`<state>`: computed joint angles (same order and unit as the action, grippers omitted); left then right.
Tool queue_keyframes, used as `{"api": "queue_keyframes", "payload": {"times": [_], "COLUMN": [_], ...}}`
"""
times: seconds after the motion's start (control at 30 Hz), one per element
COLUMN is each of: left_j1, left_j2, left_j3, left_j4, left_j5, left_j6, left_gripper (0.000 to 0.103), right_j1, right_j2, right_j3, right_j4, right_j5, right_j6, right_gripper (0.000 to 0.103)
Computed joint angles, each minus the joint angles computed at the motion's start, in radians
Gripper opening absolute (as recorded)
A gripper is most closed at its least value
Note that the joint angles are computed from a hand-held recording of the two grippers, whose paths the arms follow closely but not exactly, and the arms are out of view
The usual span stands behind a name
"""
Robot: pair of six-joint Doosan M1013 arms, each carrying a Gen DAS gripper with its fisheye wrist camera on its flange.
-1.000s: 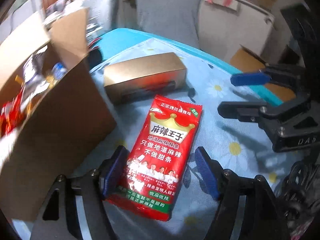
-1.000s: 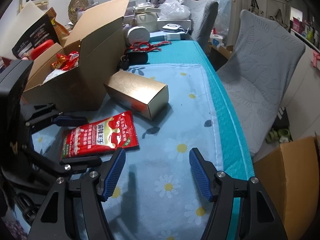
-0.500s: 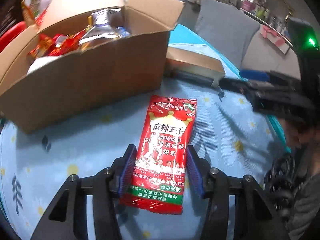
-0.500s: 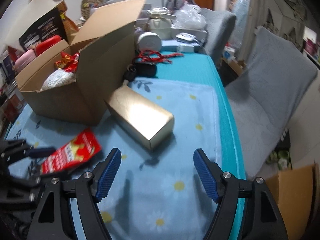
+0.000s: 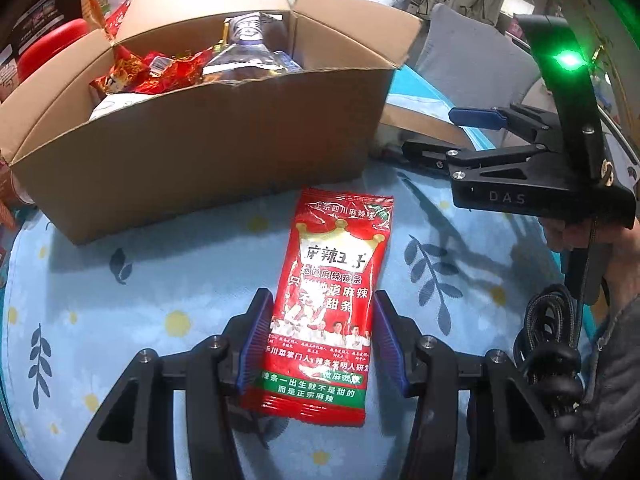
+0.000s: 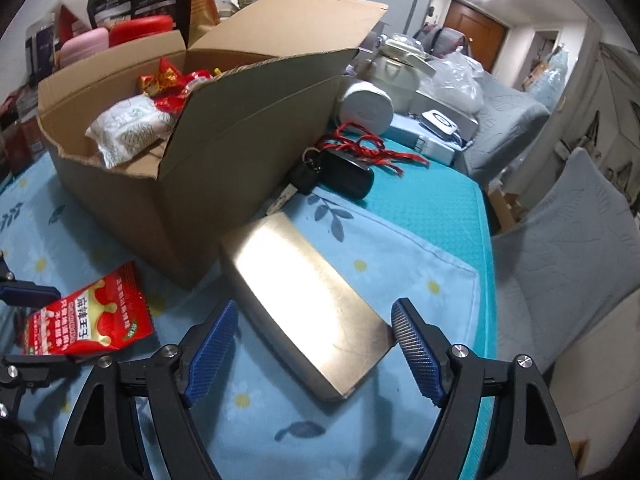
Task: Organize snacks
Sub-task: 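Grasp the gold rectangular box with the right gripper while the left holds the red packet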
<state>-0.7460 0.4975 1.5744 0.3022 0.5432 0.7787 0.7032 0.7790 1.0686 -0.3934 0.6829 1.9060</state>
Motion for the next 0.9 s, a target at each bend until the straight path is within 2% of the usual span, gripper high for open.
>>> {"api": "queue_keyframes", "payload": {"times": [0.07, 0.13, 0.23, 0.37, 0.43, 0.67, 0.9], "left_j1": [-0.004, -0.003, -0.005, -0.003, 0.012, 0.015, 0.014], "left_j2": [-0.008, -0.012, -0.011, -0.023, -0.014, -0.03, -0.032], "left_j3": [0.013, 0.02, 0.016, 0.026, 0.01, 0.029, 0.034], "left_j4": [0.01, 0.015, 0.01, -0.013, -0.036, -0.037, -0.038], "left_j5": [-0.003, -0.005, -0.002, -0.002, 0.001, 0.004, 0.002], "left_j6": [-0.011, -0.009, -0.002, 0.011, 0.042, 0.039, 0.042], "left_gripper": [0.051, 0.051, 0.05, 0.051, 0.05, 0.05, 0.05], "right_j1": [0.003, 0.01, 0.013, 0.015, 0.022, 0.042, 0.085], "right_j2": [0.004, 0.005, -0.002, -0.015, -0.022, -0.058, -0.114], "right_j3": [-0.007, -0.012, -0.01, 0.004, 0.014, 0.071, 0.159], "right_j4": [-0.021, -0.055, -0.045, -0.013, -0.023, -0.052, -0.09], "right_j5": [0.015, 0.04, 0.064, 0.074, 0.079, 0.088, 0.099], "right_j6": [0.017, 0.034, 0.032, 0.044, 0.074, 0.192, 0.293], "right_gripper": [0.073, 0.059, 0.048, 0.046, 0.045, 0.045, 0.045]}}
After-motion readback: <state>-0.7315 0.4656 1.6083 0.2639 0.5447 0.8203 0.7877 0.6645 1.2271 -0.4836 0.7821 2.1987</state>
